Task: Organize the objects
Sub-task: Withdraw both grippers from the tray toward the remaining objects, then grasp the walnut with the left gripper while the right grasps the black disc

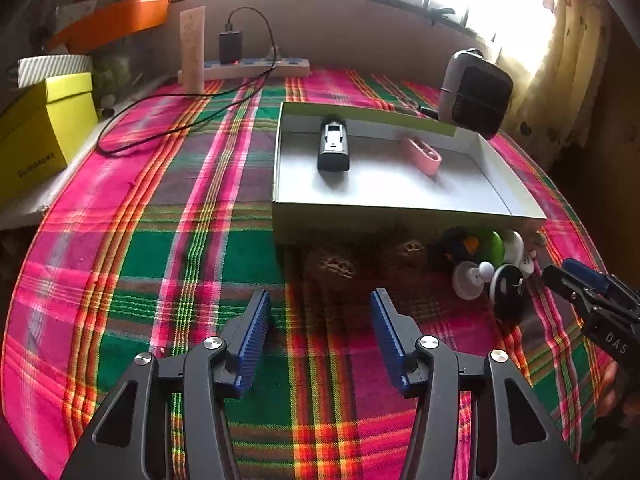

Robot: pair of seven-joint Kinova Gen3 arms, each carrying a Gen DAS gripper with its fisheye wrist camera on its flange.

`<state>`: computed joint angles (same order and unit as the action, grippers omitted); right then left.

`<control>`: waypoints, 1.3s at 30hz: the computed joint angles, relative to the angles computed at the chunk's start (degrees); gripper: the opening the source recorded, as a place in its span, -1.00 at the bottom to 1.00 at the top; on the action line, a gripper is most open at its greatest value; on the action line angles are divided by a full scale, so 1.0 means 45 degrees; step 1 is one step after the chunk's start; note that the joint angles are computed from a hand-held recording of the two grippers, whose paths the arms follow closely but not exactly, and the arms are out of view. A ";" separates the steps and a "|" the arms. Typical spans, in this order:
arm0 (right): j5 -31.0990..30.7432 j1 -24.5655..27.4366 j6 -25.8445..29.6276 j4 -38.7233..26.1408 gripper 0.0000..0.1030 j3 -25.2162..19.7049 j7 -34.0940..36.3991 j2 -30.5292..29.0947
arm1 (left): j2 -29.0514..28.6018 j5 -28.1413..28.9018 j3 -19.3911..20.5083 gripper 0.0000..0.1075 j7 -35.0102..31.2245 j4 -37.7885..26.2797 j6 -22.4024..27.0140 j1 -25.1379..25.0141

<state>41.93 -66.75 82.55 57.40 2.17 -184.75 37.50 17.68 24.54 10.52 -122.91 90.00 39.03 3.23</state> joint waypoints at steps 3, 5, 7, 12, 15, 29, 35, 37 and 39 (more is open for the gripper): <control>0.0154 0.0109 -0.1348 0.0991 -0.02 -0.0193 -0.0403 -0.0549 | 0.0089 -0.0084 -0.0013 -0.06 0.0027 -0.0097 -0.0045 0.0074; 0.0256 0.0213 -0.2152 0.1440 -0.02 -0.0337 -0.0503 -0.0776 | 0.0139 -0.0134 -0.0018 -0.06 0.0077 -0.0156 -0.0064 0.0100; 0.0332 0.0310 -0.2762 0.1640 -0.02 -0.0457 -0.0380 -0.0872 | 0.0172 -0.0282 -0.0071 -0.06 0.0230 -0.0185 -0.0162 0.0191; 0.0324 0.0457 -0.3635 0.1415 -0.02 -0.0534 0.0487 -0.0745 | 0.0210 -0.0460 -0.0025 -0.06 0.0295 -0.0225 -0.0253 0.0213; -0.0005 0.0546 -0.3523 0.0836 -0.02 -0.0477 0.1199 -0.0423 | 0.0228 -0.0494 -0.0002 -0.05 0.0305 -0.0262 -0.0236 0.0194; -0.1304 0.0705 -0.3997 -0.0257 -0.02 -0.0240 0.3518 0.0211 | 0.0362 -0.0590 0.0015 -0.05 0.0389 -0.0472 -0.0152 0.0203; -0.1665 0.0659 -0.3313 -0.1170 -0.02 0.0068 0.4038 0.0701 | 0.0362 -0.0643 0.0009 -0.05 0.0454 -0.0491 -0.0144 0.0213; -0.1742 0.0663 -0.3265 -0.1319 -0.02 0.0109 0.4186 0.0774 | 0.0372 -0.0582 0.0038 -0.05 0.0439 -0.0493 -0.0133 0.0175; -0.1824 0.0645 -0.2981 -0.1662 -0.02 0.0166 0.4409 0.0955 | 0.0384 -0.0591 0.0032 -0.05 0.0443 -0.0507 -0.0137 0.0181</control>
<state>33.72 -63.85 69.14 49.92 2.92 -164.91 41.80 19.41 21.88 10.66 -120.92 87.72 38.42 4.04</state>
